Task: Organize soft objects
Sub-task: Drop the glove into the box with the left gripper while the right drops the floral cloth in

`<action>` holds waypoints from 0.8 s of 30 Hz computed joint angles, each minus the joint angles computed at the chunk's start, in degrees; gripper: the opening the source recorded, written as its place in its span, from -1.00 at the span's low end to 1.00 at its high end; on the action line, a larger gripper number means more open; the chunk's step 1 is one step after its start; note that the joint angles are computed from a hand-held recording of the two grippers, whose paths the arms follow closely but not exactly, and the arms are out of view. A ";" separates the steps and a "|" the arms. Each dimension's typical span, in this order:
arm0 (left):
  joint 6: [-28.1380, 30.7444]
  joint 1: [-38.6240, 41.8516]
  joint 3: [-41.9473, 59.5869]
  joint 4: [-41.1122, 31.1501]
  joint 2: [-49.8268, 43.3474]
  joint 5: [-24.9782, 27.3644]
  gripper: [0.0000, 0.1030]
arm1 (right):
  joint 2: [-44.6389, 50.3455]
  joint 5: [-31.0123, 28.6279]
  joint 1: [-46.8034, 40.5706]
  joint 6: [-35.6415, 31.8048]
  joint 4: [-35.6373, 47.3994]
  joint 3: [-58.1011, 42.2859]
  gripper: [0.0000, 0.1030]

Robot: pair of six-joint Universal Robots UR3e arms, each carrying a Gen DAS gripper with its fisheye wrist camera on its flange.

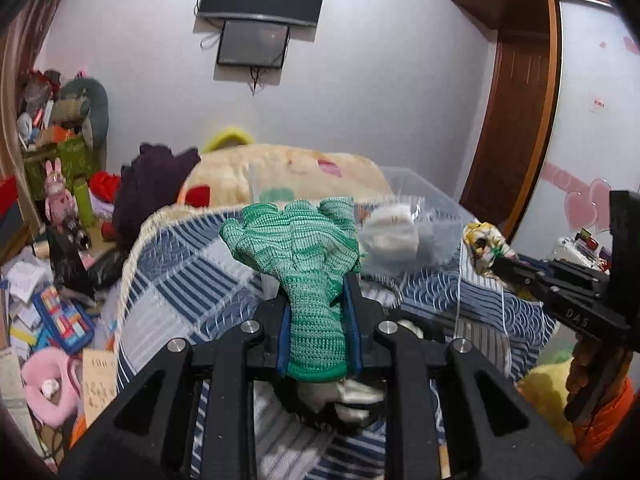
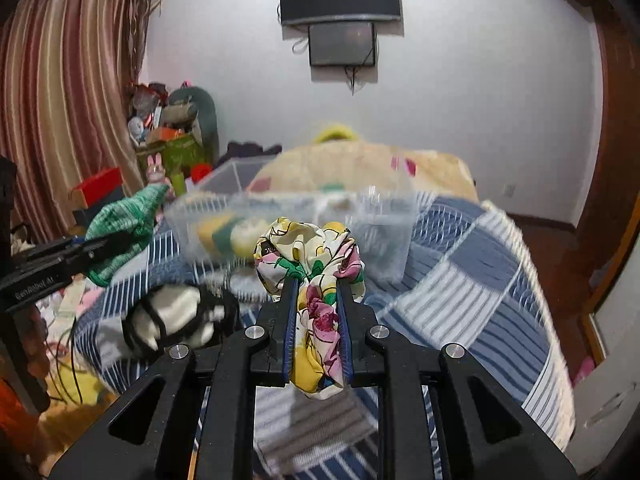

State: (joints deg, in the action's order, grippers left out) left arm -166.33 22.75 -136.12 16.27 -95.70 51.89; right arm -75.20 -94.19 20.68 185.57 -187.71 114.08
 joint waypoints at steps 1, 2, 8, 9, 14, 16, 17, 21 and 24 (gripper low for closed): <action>-0.72 -0.68 1.37 0.81 -0.65 0.71 -0.56 | 0.25 -0.09 -0.06 -0.24 0.45 -1.39 -0.69; -1.31 -1.15 2.47 0.99 -1.07 1.18 -0.56 | 0.48 -0.35 0.00 -0.48 0.52 -2.61 -0.69; -4.24 -3.30 11.32 -0.89 -4.65 1.32 -0.56 | 3.92 -1.56 0.51 -1.93 2.20 -11.30 -0.68; -4.58 -3.99 12.86 -1.17 -5.49 2.08 -0.56 | 4.45 -1.44 0.44 -2.05 2.51 -12.44 -0.68; -6.38 -6.41 20.99 -4.21 -10.30 4.19 -0.56 | 10.25 -0.71 0.31 -2.92 6.59 -22.76 -0.69; -6.86 -7.58 23.90 -4.96 -12.43 5.69 -0.56 | 12.25 -0.11 0.19 -2.85 8.81 -26.35 -0.69; -6.93 -7.94 25.00 -5.36 -13.33 6.06 -0.56 | 13.55 -0.30 0.31 -2.97 9.99 -28.48 -0.69; -6.70 -9.36 29.88 -8.88 -17.00 7.46 -0.56 | 17.52 -0.54 0.71 -2.70 13.56 -34.34 -0.69; -6.35 -10.46 33.38 -11.22 -19.96 9.39 -0.56 | 20.56 -0.62 0.82 -2.27 16.28 -38.27 -0.69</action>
